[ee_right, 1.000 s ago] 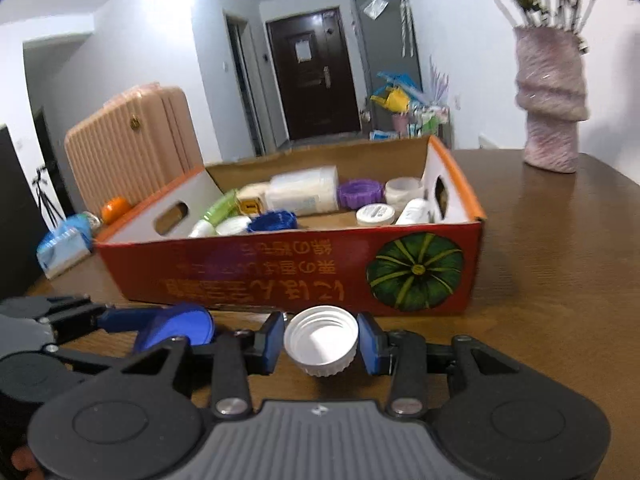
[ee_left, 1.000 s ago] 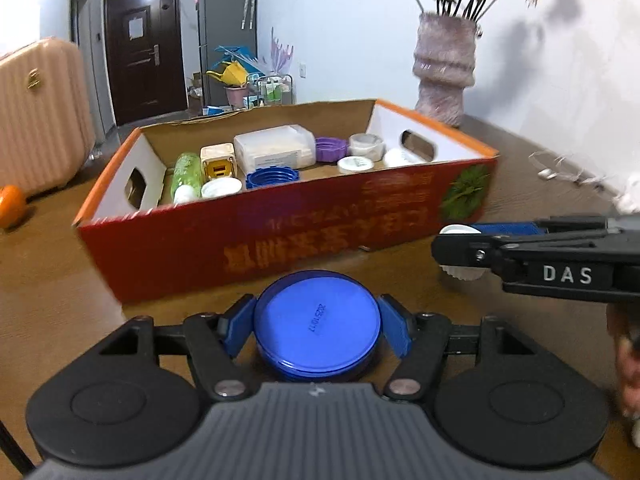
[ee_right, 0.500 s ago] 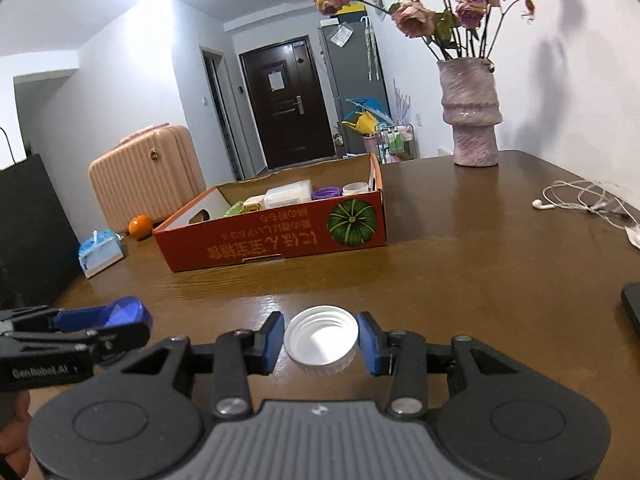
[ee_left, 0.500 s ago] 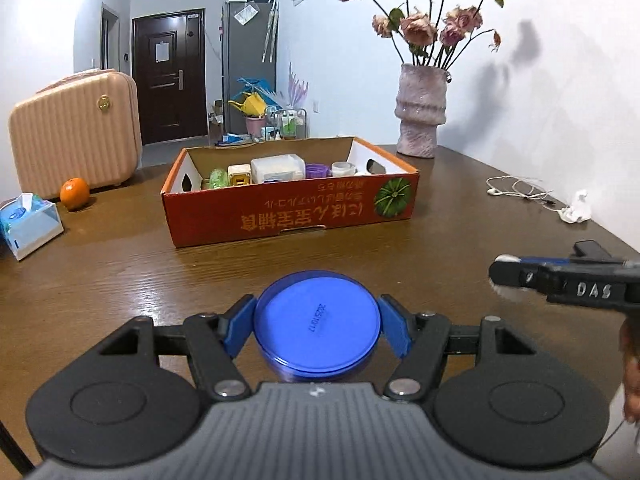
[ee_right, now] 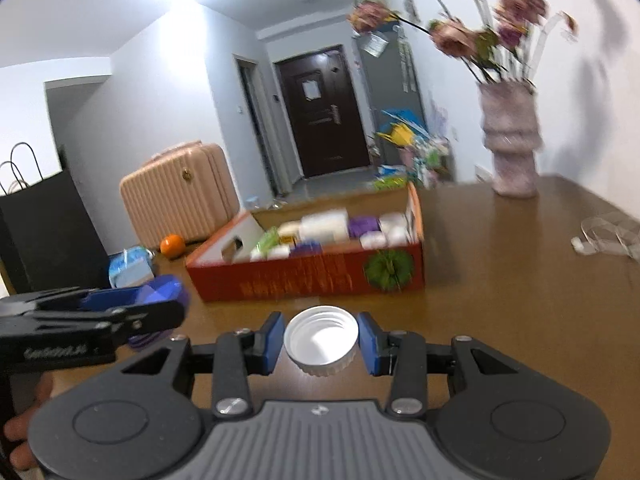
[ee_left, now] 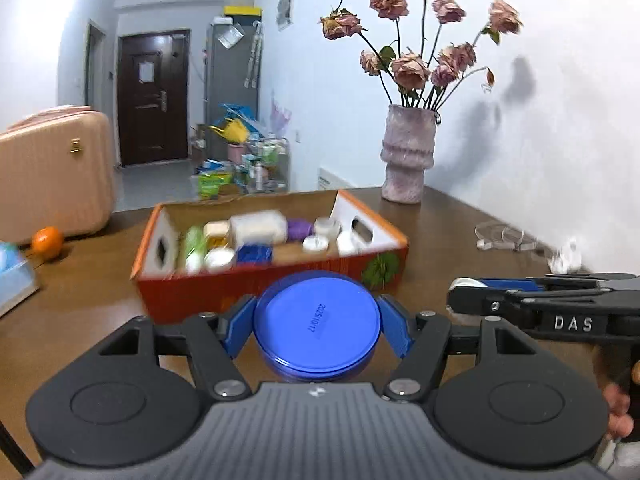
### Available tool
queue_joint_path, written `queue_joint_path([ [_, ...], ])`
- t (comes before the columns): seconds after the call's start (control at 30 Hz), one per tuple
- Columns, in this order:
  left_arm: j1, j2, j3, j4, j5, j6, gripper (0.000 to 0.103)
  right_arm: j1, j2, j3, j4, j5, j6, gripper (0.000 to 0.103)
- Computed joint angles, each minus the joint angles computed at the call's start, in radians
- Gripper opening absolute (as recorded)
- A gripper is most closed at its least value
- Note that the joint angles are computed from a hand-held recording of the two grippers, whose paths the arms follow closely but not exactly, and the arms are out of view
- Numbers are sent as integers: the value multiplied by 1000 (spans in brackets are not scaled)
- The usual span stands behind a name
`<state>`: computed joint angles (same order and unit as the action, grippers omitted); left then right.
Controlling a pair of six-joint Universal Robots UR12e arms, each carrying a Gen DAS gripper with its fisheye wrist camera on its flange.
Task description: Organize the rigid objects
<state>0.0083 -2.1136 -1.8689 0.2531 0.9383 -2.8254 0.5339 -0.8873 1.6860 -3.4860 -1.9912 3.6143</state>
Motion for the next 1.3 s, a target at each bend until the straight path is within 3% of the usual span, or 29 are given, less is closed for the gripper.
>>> queue_joint_path([
  [0.17,-75,-101,265,-251,134,-46,67,-104,22,-132,141,165,-51,39],
  [0.33,-127,-229,517,-501,210,-40,67,-197,77,-289,377,294,60,39],
  [0.47,-163,-293,613,-586,284,40,67,-236,119,-381,526,356,105,39],
  [0.53,-167,-307,635,-624,270,65,68,-239,139,-422,592,353,77,39],
  [0.67,-174,-328,660,-637,288,69,69,-234,173,-482,683,329,37,40],
  [0.77,-165,-324,664,-669,253,45,80,-226,184,-508,717,303,10,44],
  [0.83,-160,-315,649,-658,248,55,80,-228,184,-510,718,320,6,51],
  [0.97,-149,-288,621,-641,245,62,81,-226,164,-484,684,316,25,51],
  [1.13,-124,-236,553,-543,255,32,84,-212,104,-423,643,254,18,53],
  [1.3,-93,-169,468,-439,288,-24,87,-183,27,-337,591,172,-1,62],
])
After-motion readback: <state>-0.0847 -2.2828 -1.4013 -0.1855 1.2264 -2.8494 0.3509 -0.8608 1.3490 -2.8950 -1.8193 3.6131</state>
